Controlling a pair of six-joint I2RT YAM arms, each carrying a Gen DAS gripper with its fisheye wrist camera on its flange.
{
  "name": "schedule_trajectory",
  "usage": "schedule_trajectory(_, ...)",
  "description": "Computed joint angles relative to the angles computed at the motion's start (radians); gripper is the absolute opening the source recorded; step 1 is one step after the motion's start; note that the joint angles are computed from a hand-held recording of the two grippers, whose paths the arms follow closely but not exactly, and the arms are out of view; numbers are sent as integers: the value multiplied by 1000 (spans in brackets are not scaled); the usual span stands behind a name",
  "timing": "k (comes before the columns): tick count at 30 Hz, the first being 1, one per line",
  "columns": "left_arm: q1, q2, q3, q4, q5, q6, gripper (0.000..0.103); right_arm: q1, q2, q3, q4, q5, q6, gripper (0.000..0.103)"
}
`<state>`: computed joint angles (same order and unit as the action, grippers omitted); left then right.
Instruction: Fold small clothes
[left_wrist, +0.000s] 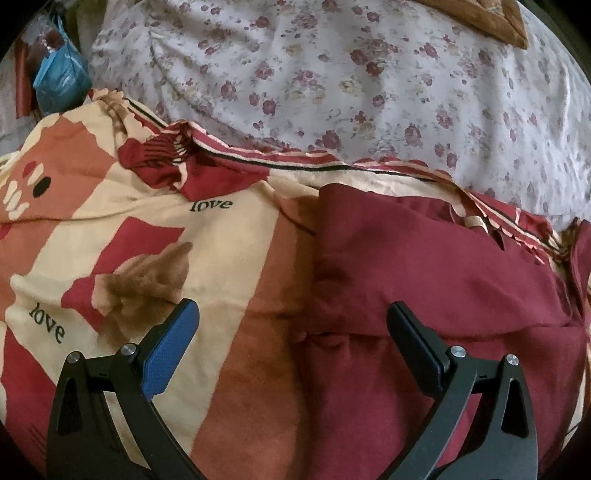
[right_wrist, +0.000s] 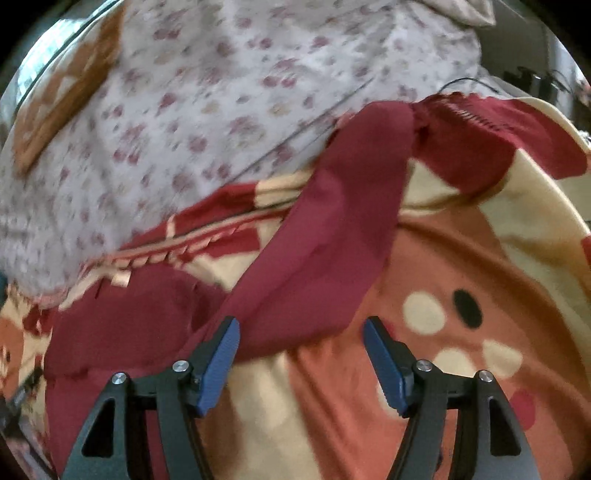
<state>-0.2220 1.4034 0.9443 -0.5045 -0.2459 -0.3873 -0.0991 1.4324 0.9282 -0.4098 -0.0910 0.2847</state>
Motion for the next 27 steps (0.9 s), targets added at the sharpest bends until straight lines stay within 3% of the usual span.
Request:
schedule_trajectory(3,-1,5,0,0,-3,-2,102,-31,74,64,17,-38,8,67)
schedule_trajectory(14,18,40,8,11,17,20,102,7,632,663,-138,168,60,67)
schedule_trajectory(16,23,57,14,15,11,21,102,2,707,739,-171,196,51,46)
schedule_trajectory(17,26,66,19,12,13,20,102,-6,733,772,-195,188,36,26)
schedule_trajectory(20,38,74,21,11,39,11,102,-63,647,676,-123,93,11,8)
schedule_trajectory(23,33,60,16,8,30,11,102,-162,432,468,-43,-68,-16,7)
schedule_trajectory(27,22,34,3,10,24,2,102,-308,129,214,-32,-170,-121,7)
